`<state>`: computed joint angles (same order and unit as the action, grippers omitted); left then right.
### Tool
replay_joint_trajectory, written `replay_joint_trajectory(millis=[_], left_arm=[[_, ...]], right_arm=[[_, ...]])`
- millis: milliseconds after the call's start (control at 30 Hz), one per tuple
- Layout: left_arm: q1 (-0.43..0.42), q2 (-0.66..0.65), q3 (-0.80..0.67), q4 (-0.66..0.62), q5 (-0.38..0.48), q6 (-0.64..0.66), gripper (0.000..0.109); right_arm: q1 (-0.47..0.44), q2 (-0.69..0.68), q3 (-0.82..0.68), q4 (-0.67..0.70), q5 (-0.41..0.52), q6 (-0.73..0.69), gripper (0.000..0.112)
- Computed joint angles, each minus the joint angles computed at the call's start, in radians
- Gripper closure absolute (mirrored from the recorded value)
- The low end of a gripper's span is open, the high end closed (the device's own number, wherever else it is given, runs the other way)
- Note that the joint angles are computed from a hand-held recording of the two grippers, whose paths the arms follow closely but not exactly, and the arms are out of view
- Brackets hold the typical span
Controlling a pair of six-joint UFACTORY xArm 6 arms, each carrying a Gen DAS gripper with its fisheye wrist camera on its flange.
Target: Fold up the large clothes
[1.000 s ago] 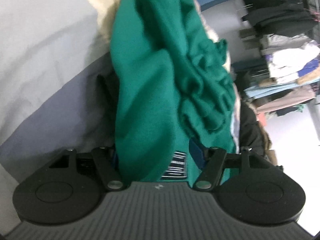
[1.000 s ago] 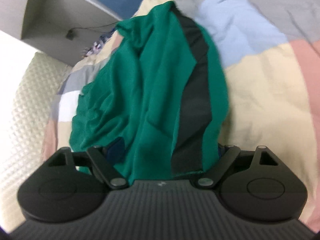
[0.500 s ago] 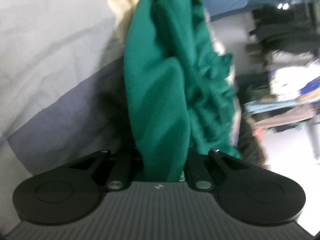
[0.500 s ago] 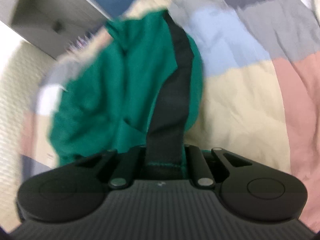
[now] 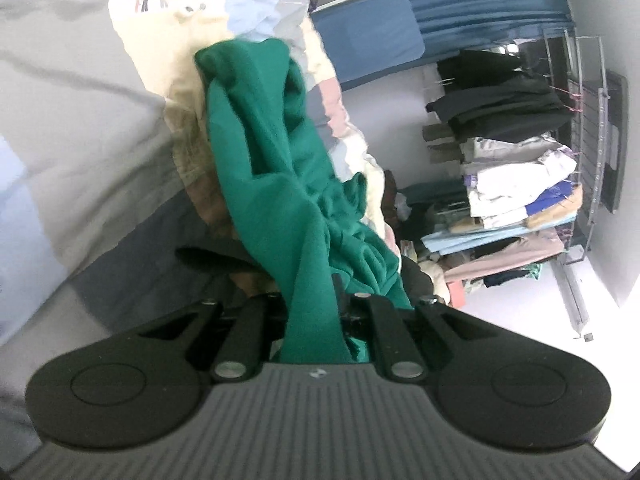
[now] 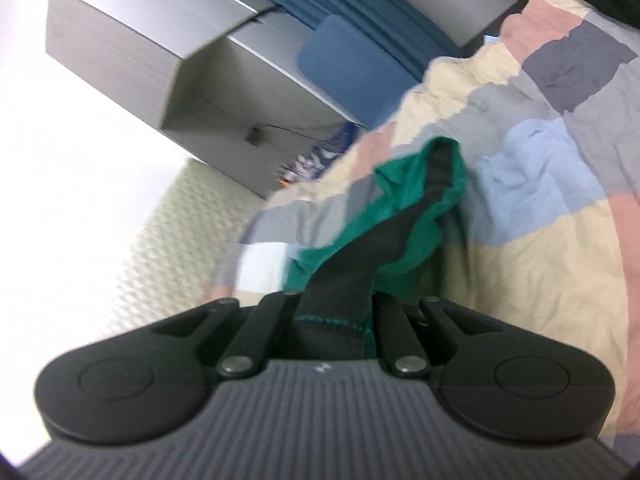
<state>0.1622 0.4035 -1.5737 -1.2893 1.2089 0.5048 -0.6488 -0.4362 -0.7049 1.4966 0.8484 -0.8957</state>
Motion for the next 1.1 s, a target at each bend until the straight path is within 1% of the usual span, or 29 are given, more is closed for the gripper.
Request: replay_joint_trajectory(millis=[100,200,367,467,533,567,633,700,733,800,867,967,1033,1067,1100], left_arm=[[0.052,-0.080,0.055,0.010,0.066,0.008,0.098],[0.105,-0.163,0.120,0.009,0.138,0.014,0.098],[0.206,-0.324,0.280,-0.018,0.251,0.063,0.098],[0.261,-0.403,0.381,-0.023,0.281,0.093,0.098],[0.277,-0.438,0.428,-0.019,0.272,0.117,0.098],[0.282,-0.444,0.439,-0.023,0.269,0.121,0.097],[0.277,-0.443,0.436,-0.045,0.256,0.143,0.097],[0.250,-0.427,0.401,-0.071,0.218,0.155,0.097],[0.224,-0.401,0.364,-0.086,0.187,0.159,0.097],[0.166,-0.331,0.264,-0.107,0.119,0.135,0.097],[0.099,-0.249,0.150,-0.114,0.024,0.103,0.096],[0.003,-0.116,-0.028,-0.098,-0.134,0.060,0.096],[-0.046,0.006,-0.174,-0.084,-0.203,-0.004,0.096],[-0.074,0.067,-0.247,-0.057,-0.254,-0.021,0.096],[-0.103,0.133,-0.329,-0.014,-0.306,-0.040,0.096]], right_arm=[[-0.052,-0.104,0.066,0.001,0.072,-0.003,0.103],[-0.127,-0.216,0.132,-0.010,0.161,0.011,0.103],[-0.247,-0.401,0.229,-0.033,0.262,0.068,0.103],[-0.294,-0.467,0.272,-0.042,0.282,0.091,0.103],[-0.298,-0.479,0.284,-0.048,0.275,0.105,0.103],[-0.287,-0.471,0.283,-0.047,0.261,0.105,0.103],[-0.240,-0.445,0.272,-0.037,0.202,0.103,0.103],[-0.180,-0.394,0.235,-0.022,0.135,0.097,0.103],[-0.146,-0.354,0.205,-0.008,0.099,0.094,0.103],[-0.080,-0.265,0.138,0.021,0.026,0.086,0.103],[-0.016,-0.155,0.052,0.050,-0.051,0.086,0.103],[0.095,0.033,-0.097,0.087,-0.212,0.091,0.103],[0.165,0.159,-0.199,0.089,-0.339,0.109,0.103],[0.196,0.230,-0.253,0.090,-0.402,0.123,0.102],[0.213,0.290,-0.296,0.097,-0.437,0.139,0.102]])
